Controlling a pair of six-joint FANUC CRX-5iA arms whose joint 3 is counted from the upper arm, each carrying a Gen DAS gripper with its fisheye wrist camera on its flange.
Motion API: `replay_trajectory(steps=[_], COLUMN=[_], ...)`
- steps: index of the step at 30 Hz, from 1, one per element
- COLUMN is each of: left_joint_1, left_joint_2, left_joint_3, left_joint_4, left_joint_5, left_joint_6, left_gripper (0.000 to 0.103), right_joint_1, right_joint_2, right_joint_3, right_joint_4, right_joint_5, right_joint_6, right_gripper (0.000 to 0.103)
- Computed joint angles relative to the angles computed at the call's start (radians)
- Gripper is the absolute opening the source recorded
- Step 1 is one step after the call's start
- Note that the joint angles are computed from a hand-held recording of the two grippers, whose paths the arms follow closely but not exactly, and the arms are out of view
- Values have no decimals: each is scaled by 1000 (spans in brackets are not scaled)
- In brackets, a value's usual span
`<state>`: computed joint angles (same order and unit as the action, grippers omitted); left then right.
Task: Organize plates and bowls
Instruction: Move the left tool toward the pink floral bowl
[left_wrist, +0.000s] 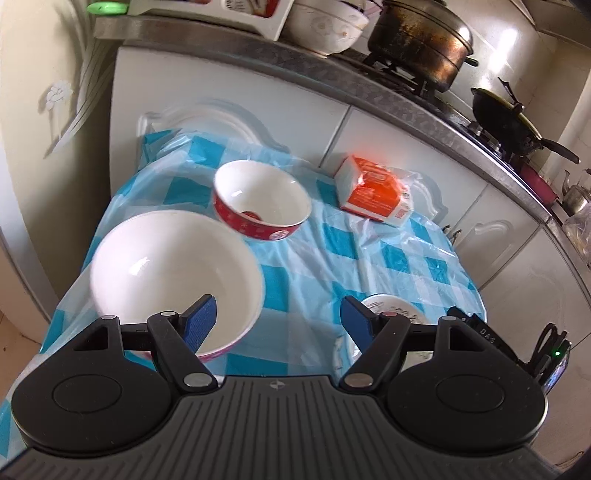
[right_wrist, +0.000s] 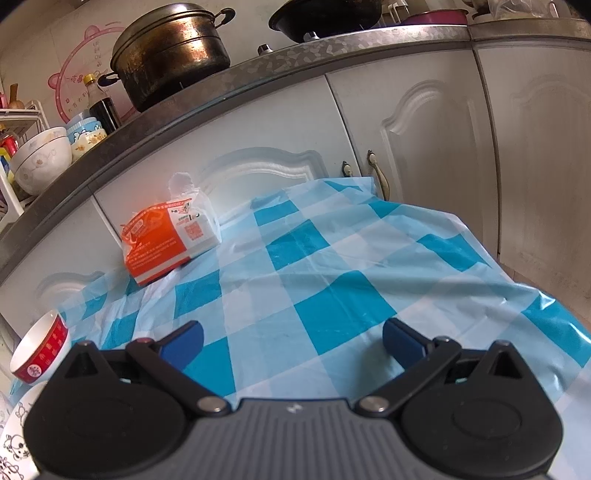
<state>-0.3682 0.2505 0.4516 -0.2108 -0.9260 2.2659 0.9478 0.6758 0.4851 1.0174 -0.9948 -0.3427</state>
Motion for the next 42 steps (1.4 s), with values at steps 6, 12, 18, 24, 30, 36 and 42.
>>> replay_trajectory(steps=[6,12,18,24,30,36,42], left_joint_1=[-59,-148,-274,-385,-411,-384,-325], left_joint_2=[17,54,52,109,146,75,-38], left_joint_3=[77,168,173,279,359,268,94], left_joint_4=[-117,-292,-550,-675,-709,-696,-673], left_joint_5=[-33,-150,-160,-308,-462,-482,-404], left_joint_6=[96,209,420,454,462,534,597], left_gripper=[91,90,90,86,86,87,88], right_joint_1=[-7,-23,-52,-77,-67,-64,-63], right_joint_2=[-14,-60,-100,-140,-141,-126,-119], right_joint_3=[-29,-128,-207,-276,-271,-239,-226], right_joint_4=[13,86,144,189,163,135,126], right_joint_5=[38,126,217,292,267,253,248], right_joint_6=[-17,-129,-195,-230,-193,-155,-144], right_gripper=[103,103,103,103,103,103,103])
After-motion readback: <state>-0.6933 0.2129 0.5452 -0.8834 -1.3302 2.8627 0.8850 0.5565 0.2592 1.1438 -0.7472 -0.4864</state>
